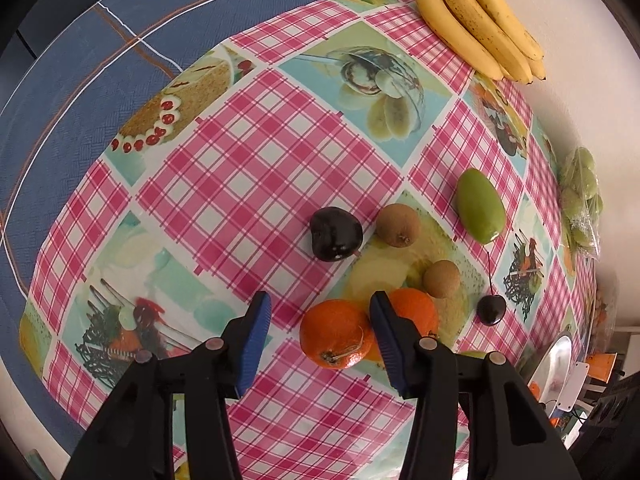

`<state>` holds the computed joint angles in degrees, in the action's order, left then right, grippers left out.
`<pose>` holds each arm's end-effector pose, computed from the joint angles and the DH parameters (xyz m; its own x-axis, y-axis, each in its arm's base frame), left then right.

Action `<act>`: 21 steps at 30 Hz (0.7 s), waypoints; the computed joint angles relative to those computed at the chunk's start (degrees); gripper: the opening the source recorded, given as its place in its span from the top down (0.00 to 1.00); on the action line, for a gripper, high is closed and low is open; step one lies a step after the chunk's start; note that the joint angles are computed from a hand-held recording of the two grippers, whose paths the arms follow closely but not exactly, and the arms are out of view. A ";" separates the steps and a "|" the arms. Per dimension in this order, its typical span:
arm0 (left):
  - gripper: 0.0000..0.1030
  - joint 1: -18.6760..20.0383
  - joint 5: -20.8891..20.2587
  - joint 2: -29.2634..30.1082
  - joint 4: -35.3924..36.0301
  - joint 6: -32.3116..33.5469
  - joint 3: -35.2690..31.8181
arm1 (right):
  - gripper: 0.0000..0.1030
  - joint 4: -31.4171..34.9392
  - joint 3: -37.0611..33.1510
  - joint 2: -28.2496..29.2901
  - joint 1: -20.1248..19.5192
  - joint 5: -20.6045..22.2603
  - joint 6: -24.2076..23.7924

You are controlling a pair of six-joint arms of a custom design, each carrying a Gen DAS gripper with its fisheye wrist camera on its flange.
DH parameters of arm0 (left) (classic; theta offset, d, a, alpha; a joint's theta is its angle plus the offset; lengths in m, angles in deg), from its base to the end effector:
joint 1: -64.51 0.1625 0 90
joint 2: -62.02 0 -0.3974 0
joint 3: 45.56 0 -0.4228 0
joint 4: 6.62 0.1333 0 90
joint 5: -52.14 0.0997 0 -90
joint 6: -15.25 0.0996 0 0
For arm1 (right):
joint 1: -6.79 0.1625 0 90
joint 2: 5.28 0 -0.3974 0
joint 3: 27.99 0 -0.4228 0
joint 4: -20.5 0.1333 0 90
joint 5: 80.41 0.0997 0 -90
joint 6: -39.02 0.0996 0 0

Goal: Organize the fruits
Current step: 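Grasp the green apple with the right tool while the left tool grasps another tangerine, then carry the apple in the right tool while the left tool carries the tangerine to the plate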

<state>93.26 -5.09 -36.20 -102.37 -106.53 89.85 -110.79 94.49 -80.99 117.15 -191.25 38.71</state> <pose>-0.1917 -0.3187 0.1768 -0.5532 -0.8086 -0.2002 -0.5273 0.5260 -0.6673 0.2581 -0.4141 0.1374 -0.8625 -0.3621 0.3536 -0.3510 0.9313 0.0974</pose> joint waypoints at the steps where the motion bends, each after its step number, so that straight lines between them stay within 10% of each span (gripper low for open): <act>1: 0.49 -0.11 -0.02 0.08 0.02 -0.05 -0.05 | 0.58 0.47 0.16 -0.50 -0.31 0.24 0.21; 21: 0.64 -1.47 -0.28 -1.24 -2.72 0.54 1.03 | 0.58 6.53 2.82 -7.84 -2.12 -0.66 2.26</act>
